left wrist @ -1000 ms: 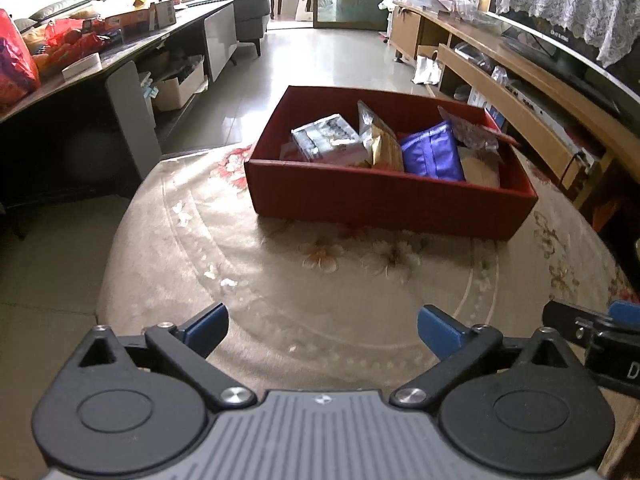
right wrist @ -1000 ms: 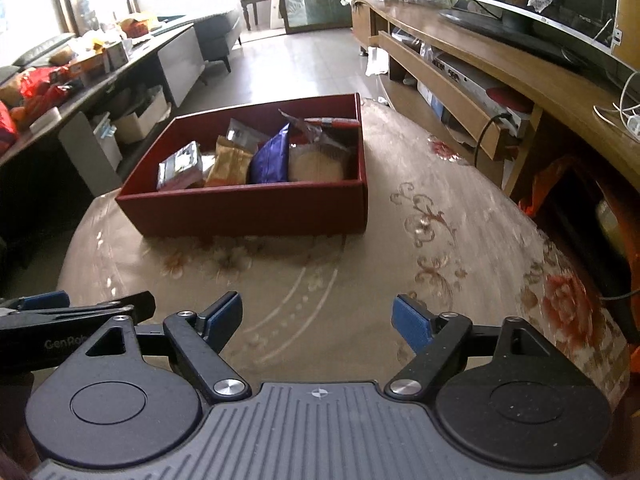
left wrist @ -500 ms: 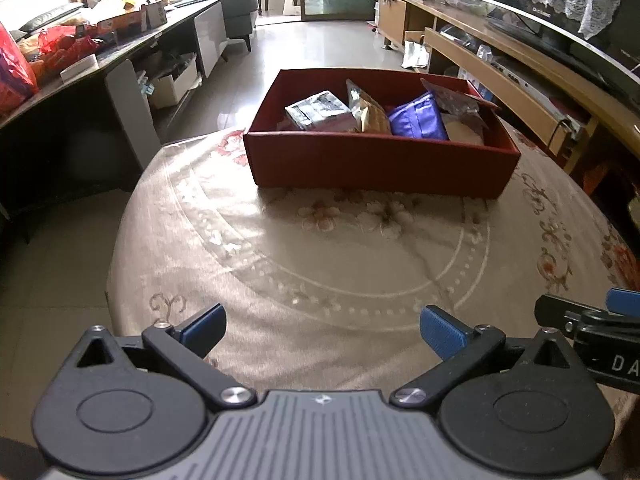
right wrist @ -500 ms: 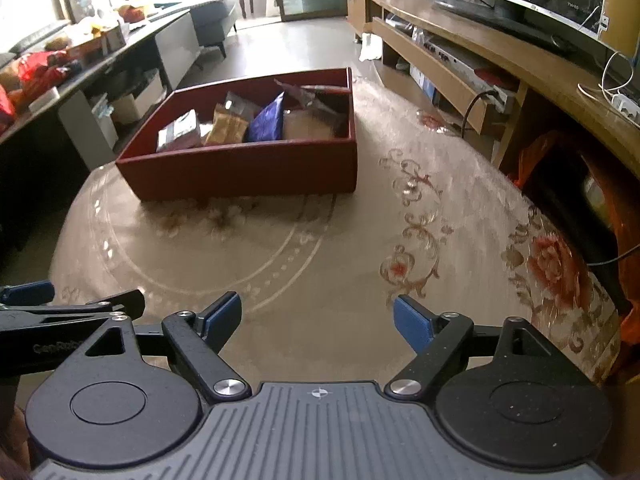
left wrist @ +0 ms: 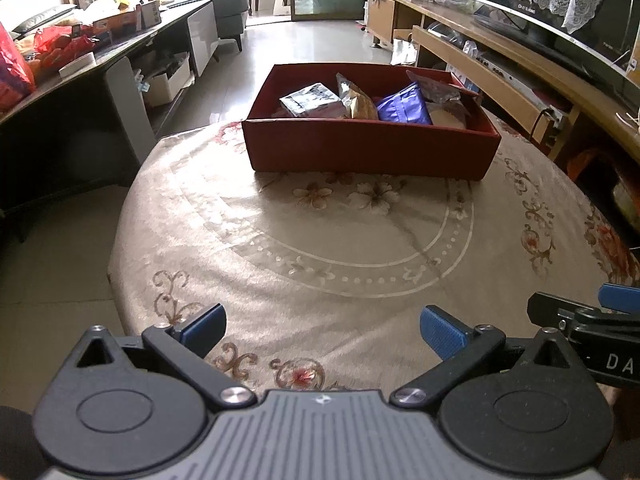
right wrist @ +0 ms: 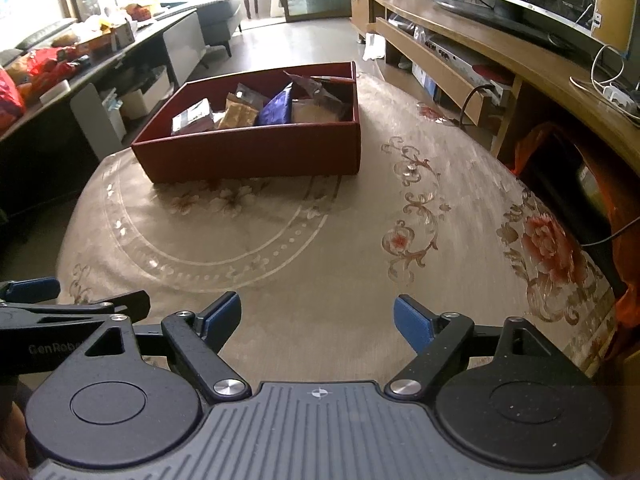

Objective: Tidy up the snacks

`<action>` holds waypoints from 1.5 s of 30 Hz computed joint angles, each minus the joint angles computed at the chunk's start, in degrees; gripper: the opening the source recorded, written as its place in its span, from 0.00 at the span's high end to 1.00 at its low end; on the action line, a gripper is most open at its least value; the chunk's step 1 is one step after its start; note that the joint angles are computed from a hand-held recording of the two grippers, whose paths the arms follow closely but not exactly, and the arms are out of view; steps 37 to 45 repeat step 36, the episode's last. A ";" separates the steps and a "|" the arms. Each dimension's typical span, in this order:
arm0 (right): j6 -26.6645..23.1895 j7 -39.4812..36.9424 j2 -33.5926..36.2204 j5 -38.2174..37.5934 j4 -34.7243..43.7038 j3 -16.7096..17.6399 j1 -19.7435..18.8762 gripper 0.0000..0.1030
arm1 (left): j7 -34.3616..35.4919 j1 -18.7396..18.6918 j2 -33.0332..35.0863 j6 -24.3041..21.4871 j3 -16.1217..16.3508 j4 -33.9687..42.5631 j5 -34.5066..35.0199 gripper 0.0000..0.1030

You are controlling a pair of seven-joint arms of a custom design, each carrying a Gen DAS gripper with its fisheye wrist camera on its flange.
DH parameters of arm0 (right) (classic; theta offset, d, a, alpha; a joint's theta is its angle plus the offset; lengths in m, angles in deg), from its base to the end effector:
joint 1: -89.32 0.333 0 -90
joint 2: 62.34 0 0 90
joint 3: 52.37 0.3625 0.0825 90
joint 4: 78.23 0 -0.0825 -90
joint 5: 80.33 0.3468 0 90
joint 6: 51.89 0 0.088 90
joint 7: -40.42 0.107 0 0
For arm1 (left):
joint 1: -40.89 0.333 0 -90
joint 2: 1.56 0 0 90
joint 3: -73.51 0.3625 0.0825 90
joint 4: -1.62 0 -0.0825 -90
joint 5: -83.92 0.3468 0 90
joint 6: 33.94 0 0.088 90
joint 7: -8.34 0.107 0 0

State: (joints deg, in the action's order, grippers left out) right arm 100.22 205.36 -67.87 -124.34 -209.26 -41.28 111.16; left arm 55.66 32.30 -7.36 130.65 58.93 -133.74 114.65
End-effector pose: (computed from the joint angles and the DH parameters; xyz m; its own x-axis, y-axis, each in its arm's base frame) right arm 0.4076 0.2902 0.5037 -0.0961 -0.9926 -0.0749 -0.7760 0.1218 -0.6189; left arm 0.4417 -0.2243 0.4991 -0.1422 -0.9898 0.0033 -0.7806 0.1101 -0.6153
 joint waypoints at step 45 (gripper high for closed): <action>-3.62 -1.40 -1.52 2.50 -1.44 1.64 1.84 0.14 | 0.64 0.77 -3.61 -0.82 -1.82 -4.16 0.10 0.00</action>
